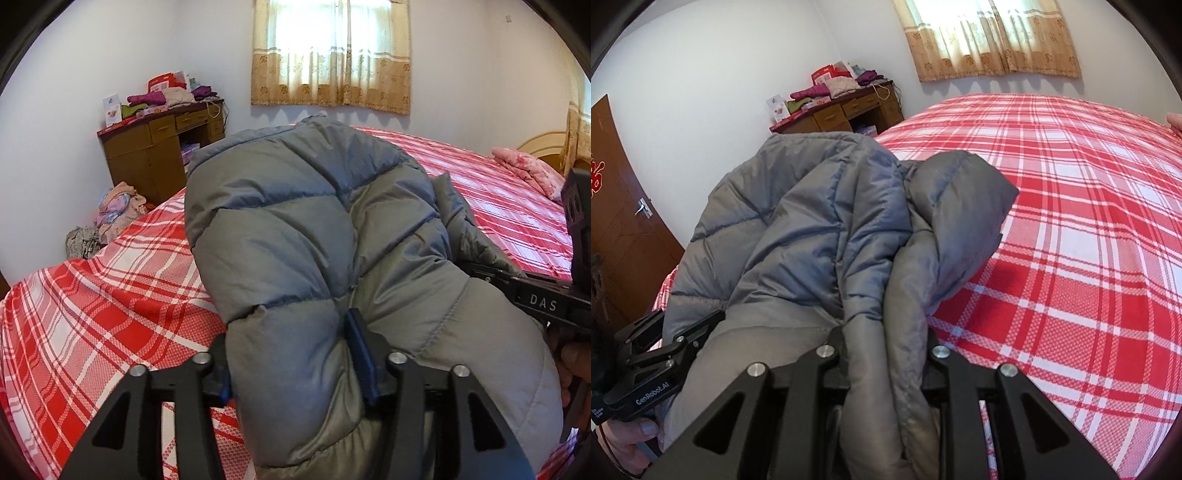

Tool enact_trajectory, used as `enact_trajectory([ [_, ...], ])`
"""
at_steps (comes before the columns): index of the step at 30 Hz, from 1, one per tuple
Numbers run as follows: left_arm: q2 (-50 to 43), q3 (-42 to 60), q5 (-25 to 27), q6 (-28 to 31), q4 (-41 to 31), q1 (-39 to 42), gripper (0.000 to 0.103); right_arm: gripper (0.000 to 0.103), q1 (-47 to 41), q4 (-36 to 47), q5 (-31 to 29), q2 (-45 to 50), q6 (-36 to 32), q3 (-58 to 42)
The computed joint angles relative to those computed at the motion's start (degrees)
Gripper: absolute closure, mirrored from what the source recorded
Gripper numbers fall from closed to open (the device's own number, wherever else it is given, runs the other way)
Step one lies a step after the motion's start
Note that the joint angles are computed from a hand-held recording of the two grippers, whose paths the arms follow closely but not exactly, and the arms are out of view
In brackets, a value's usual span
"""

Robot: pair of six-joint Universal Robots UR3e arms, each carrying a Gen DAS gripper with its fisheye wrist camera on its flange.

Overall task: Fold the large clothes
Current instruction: 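Lift and carry the jacket bundle with both tools toward the bed corner, then lower the jacket onto the bed and open both tools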

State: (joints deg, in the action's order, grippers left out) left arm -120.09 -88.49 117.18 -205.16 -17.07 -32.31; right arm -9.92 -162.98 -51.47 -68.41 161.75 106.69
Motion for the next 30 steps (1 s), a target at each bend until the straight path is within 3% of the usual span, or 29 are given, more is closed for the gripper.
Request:
enact_trajectory([
  [1, -0.2, 0.1, 0.3, -0.4, -0.1, 0.0, 0.042, 0.08, 0.0, -0.1, -0.2, 0.0, 0.0, 0.1],
  [3, -1.2, 1.3, 3.3, -2.2, -1.9, -0.6, 0.026, 0.077, 0.1, 0.1, -0.4, 0.3, 0.0, 0.0],
  [5, -1.6, 1.5, 5.1, -3.5, -2.6, -0.8, 0.019, 0.071, 0.2, -0.2, -0.9, 0.4, 0.5, 0.1],
  [7, -1.5, 0.4, 4.5, -4.4, -1.6, -0.4, 0.017, 0.06, 0.2, -0.4, -1.3, 0.6, 1.2, 0.3],
  [12, -1.4, -1.6, 2.6, -6.1, 0.7, 1.2, 0.006, 0.056, 0.1, -1.9, -1.8, 0.7, 1.9, 1.6],
  [20, -1.3, -5.3, -1.3, -9.1, 5.3, 3.5, 0.001, 0.048, 0.6, -4.0, -3.2, 1.6, 3.4, 1.9],
  [27, -1.6, -4.4, 0.3, -9.4, 4.1, 2.9, 0.001, 0.044, 1.6, -4.3, -5.4, 1.1, 4.1, 1.8],
  [30, 0.1, -1.5, 5.8, -10.8, -3.2, 0.2, 0.001, 0.037, 2.1, -3.9, -8.0, -2.7, 3.7, 3.1],
])
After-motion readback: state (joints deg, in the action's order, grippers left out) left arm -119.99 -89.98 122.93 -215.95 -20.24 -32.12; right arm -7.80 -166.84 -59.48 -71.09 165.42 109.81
